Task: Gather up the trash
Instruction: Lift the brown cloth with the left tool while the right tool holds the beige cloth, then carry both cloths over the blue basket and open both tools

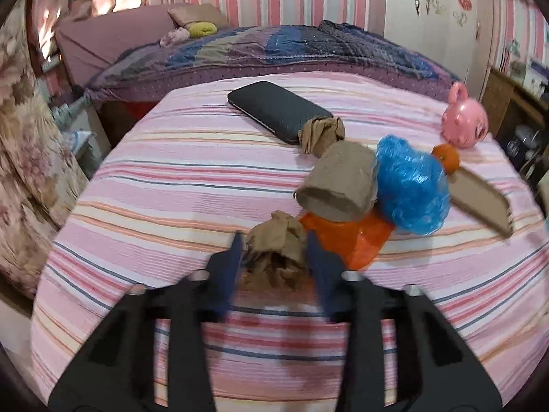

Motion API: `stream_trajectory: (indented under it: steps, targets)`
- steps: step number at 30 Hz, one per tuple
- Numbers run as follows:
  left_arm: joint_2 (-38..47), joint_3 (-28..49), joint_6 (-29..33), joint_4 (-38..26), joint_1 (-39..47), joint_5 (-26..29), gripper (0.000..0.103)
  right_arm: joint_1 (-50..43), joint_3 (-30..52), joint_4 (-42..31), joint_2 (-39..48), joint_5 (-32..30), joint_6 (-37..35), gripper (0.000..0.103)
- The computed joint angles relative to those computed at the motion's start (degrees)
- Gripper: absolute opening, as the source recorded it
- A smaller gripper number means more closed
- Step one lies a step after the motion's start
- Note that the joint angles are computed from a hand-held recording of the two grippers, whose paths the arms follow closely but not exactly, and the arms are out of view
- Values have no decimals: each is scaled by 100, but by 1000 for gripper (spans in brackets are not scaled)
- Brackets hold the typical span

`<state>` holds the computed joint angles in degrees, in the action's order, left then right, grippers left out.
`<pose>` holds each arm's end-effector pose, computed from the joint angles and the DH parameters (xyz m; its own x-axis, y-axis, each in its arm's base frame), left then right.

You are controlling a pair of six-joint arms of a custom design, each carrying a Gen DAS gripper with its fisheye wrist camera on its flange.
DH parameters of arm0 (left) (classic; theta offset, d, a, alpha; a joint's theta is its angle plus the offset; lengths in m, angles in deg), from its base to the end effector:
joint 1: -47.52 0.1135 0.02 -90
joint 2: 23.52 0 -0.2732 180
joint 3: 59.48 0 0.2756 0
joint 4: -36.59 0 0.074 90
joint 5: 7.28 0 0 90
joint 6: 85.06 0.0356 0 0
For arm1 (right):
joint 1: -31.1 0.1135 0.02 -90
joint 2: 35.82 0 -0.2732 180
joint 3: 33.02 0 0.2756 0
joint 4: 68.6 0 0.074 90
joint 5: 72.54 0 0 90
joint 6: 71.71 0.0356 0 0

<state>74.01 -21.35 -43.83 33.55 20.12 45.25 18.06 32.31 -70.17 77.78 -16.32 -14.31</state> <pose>0.2261 -0.0928 0.0565 -0.6055 -0.3585 -0.7105 -0.5159 0.8566 0.0075 0.3743 -0.0664 0.0790 -0.5401 -0.3346 -0.7723 -0.5374 0.8432 0.0105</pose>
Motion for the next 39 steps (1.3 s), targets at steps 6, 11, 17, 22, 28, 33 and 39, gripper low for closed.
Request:
stream_trajectory:
  steps: [6, 11, 17, 22, 28, 33, 39]
  targets:
    - [-696, -408, -430, -60, -62, -376, 14, 61, -68, 48, -27, 23, -24, 27]
    - [-713, -392, -359, -124, 37, -286, 20, 101, -108, 84, -19, 91, -61, 27]
    - [-86, 21, -281, -281, -5, -273, 76, 155, -148, 129, -30, 156, -80, 27]
    - [712, 573, -25, -489, 184, 70, 68, 197, -138, 110, -5, 202, -122, 27]
    - [131, 33, -135, 4, 359, 101, 42, 232, -116, 100, 17, 207, -107, 27]
    - [-619, -554, -446, 231, 426, -122, 42, 277, -132, 121, 18, 236, -126, 27]
    - [-811, -230, -763, -701, -3, -616, 40, 272, -143, 91, -9, 203, -178, 27]
